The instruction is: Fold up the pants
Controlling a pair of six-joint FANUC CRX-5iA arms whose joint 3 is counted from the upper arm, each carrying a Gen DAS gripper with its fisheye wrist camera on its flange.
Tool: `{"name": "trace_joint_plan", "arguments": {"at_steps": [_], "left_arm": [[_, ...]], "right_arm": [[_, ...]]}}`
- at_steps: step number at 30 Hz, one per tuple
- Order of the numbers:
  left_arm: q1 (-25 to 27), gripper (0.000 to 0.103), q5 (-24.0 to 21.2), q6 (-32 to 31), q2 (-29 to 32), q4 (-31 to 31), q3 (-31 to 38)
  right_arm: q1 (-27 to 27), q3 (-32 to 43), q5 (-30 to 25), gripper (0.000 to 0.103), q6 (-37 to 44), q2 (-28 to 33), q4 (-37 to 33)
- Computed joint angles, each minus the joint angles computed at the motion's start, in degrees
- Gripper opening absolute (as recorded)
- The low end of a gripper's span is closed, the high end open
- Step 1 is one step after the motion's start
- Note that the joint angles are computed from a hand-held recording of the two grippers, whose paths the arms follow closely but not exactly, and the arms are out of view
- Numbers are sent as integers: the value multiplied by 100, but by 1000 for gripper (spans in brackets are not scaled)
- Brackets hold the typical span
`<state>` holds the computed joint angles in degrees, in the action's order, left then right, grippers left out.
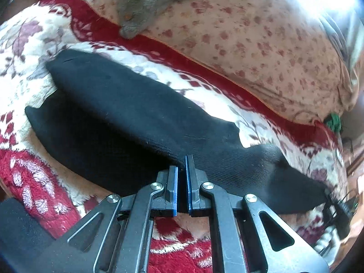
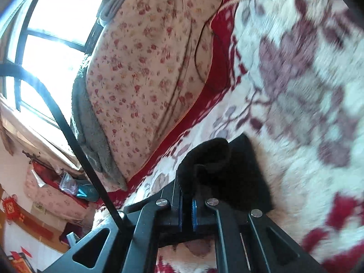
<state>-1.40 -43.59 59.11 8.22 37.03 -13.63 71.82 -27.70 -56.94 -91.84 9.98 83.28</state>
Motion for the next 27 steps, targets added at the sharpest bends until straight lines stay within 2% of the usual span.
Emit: {"name": "trace_joint_plan", "arguments": {"at_steps": [1,4,6,8,10,12,15,17,19,22,23,24,27], "left_arm": [[-52,5,69,25,-2,-111,-12],[-90,5,66,328,138,-366,75],[-58,6,58,298,198,-237,38],[22,7,-37,152,229,20,-24],[78,7,-127,14,211,176,-67],[158,9,-208,-122,163,379,-146],[262,10,-302,-153,88,468,-197],[343,10,-303,-173,17,506,-239],[439,10,-261,-242,-68,640,-327],[582,10,-61,-148,-234,512,-390],[668,13,-27,-120,-274,483,-395],[739,21,-31,-117,-285,483,-395],[976,35,38,-137,-302,648,-435]], "right_arm": [[90,61,-90,5,234,-9,-323],[76,106,140,5,585,-3,-680],[185,408,20,7,1245,114,-1438],[217,561,-12,22,1550,146,-1910],[298,774,-266,24,1913,176,-2421],[463,985,-835,24,2101,203,-2737],[623,1302,-1567,24,2375,265,-2863],[636,1419,-1729,24,2553,294,-2670],[507,1451,-1364,25,2838,299,-2241],[138,1458,-220,26,3046,361,-1565],[-75,1529,376,26,3127,455,-1272],[-215,1648,730,26,3201,569,-1109],[-796,2126,2289,30,3290,1069,-261]]}}
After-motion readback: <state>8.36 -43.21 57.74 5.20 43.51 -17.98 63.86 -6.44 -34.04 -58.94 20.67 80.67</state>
